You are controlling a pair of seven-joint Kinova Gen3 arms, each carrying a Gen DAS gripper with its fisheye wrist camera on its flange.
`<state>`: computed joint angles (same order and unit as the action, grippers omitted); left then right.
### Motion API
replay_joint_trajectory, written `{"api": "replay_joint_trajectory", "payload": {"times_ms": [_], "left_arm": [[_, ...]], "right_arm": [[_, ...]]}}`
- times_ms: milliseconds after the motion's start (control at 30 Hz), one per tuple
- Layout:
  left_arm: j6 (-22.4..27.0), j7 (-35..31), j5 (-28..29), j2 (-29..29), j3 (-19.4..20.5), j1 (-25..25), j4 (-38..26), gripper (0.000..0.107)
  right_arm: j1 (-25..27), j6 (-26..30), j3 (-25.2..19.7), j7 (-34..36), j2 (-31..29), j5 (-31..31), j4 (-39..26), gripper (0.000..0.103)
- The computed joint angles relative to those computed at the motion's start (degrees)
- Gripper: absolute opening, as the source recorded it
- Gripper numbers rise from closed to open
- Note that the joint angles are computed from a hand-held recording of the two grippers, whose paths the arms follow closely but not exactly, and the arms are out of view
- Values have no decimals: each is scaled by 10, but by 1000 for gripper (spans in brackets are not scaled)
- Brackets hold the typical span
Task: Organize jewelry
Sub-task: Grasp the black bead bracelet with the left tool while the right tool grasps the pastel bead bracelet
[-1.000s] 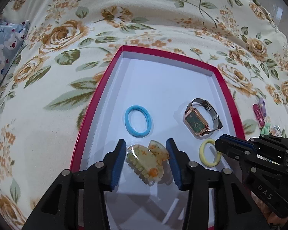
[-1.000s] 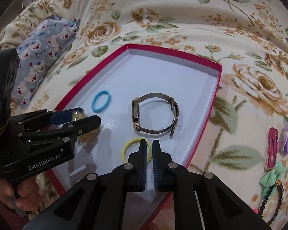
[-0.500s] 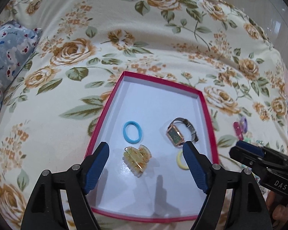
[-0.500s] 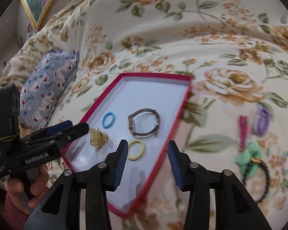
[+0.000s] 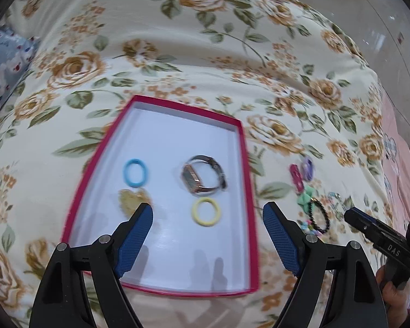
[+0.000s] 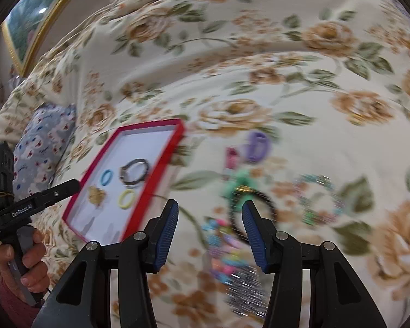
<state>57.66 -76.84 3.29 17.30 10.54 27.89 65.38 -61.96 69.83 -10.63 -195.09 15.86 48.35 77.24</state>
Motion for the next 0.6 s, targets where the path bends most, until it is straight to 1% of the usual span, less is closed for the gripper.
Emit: {"api": "replay_joint_trajectory", "payload": {"times_ms": [133,333,467,600], "left_arm": [[7,-10,3,7,8,9,-12,83],[34,-17,-4,36,11,39,-52,83],[50,-22,-1,66,14,60,-89,82],[79,-33,-2,112,13,89,-149,81]], "right_arm": [[-13,33,-8,-57,-25,7,40,51],[-7,72,-34,-106,-49,14,77,51],[11,69,-47,-123,-63,8,101,51],[36,52,-55,-119,-74,-6,121,51]]}}
